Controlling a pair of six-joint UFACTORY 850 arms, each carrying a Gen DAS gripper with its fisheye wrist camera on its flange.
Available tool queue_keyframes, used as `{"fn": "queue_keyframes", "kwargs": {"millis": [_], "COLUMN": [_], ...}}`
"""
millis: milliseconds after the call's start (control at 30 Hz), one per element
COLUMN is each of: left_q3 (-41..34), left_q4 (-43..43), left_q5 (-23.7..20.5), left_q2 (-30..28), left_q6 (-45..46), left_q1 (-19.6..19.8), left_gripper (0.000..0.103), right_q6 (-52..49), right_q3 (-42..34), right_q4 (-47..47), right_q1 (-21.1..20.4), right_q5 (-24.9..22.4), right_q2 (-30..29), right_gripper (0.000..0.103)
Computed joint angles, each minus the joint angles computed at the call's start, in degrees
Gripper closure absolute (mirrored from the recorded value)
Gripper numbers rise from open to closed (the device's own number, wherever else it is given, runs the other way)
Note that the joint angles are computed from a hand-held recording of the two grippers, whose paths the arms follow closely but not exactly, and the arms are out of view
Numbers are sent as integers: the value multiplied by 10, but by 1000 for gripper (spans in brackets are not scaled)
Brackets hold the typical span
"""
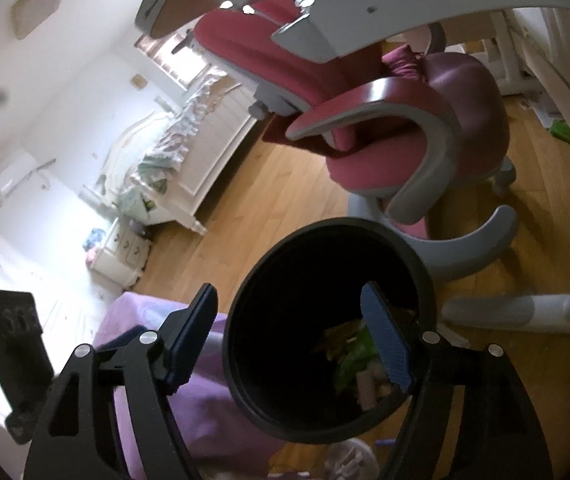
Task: Collect trash
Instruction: 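Open both tools to drop the roller and box into the bin, then move both open tools back toward the battery card on the table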
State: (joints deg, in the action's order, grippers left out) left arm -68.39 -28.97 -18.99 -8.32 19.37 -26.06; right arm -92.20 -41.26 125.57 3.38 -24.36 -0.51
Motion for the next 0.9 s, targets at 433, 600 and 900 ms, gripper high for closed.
{"fn": "queue_keyframes", "kwargs": {"millis": [433,600,900], "left_q3": [140,183,232], "left_q4": [25,-95,-79], "left_q5": [48,32,35], "left_q2": [146,185,226], "left_q6": [-86,12,18], "left_q1": [132,210,256], "left_gripper": [8,8,8], "right_q6": [40,86,211], "right_q3": [-52,-100,-237], "right_q4": [-110,-176,-324], "right_q1": [96,141,221], "right_q5": [-36,-80,-113], "right_q2": [-27,-58,-148], "right_gripper": [29,30,37]}}
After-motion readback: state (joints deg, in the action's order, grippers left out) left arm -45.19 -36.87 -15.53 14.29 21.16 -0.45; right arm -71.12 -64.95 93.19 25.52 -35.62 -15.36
